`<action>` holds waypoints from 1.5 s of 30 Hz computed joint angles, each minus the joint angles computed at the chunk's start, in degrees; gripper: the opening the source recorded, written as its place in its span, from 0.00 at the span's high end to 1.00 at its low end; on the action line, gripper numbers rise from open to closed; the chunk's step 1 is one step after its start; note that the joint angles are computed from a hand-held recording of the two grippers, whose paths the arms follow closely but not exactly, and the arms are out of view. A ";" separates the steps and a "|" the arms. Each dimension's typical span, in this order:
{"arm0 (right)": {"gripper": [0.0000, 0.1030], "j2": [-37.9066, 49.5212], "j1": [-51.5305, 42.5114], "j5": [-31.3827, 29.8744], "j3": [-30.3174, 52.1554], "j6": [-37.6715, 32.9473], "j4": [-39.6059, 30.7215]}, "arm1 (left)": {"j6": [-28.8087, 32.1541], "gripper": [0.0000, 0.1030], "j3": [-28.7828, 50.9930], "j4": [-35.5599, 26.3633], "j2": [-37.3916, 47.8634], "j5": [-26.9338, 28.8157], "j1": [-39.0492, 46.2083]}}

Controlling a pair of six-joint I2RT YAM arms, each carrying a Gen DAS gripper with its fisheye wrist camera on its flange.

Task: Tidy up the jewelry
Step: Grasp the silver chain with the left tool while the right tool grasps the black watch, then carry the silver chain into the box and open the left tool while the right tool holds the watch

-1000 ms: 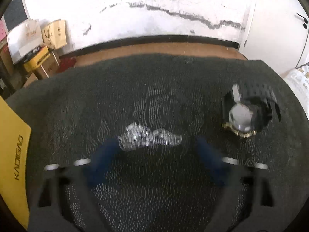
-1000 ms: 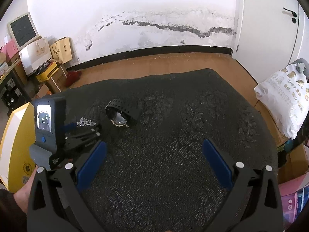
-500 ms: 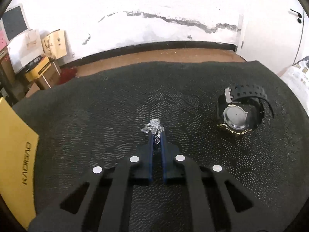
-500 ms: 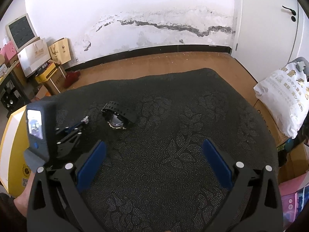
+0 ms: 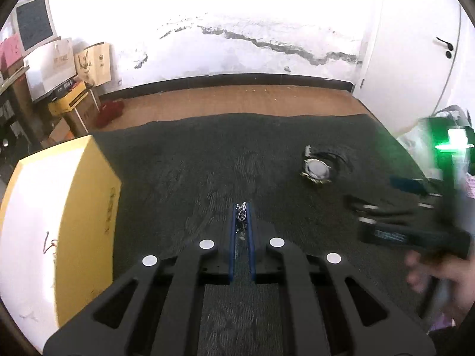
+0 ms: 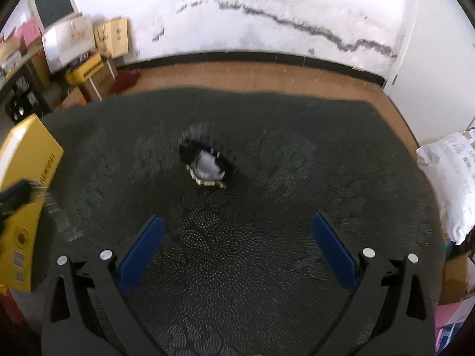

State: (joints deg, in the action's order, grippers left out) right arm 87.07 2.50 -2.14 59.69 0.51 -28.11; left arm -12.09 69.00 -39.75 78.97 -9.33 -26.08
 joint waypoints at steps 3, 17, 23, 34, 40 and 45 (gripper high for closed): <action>0.06 6.52 1.47 1.47 2.20 0.34 1.16 | -0.20 0.93 -1.92 -2.01 -3.77 1.53 0.68; 0.08 21.37 3.37 2.55 12.23 2.18 8.01 | 1.89 0.93 -2.62 -2.87 -1.98 7.91 6.93; 0.43 21.16 4.25 2.52 14.74 2.69 4.92 | 2.18 0.93 -2.59 -3.37 -2.15 7.61 7.00; 0.43 8.64 6.79 2.28 10.68 3.89 0.76 | 3.81 0.93 0.54 -5.04 -2.07 5.69 7.83; 0.43 -1.88 10.24 3.34 11.11 6.91 -8.59 | 3.78 0.93 6.48 -9.79 -2.20 5.58 10.13; 0.43 -7.92 15.79 4.89 12.60 7.80 -12.63 | 6.92 0.93 12.01 -14.45 -4.75 8.53 17.25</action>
State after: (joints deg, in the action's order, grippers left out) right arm 79.15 18.29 2.75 72.28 8.31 -40.75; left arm -5.16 81.01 -54.21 74.22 -0.81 -8.82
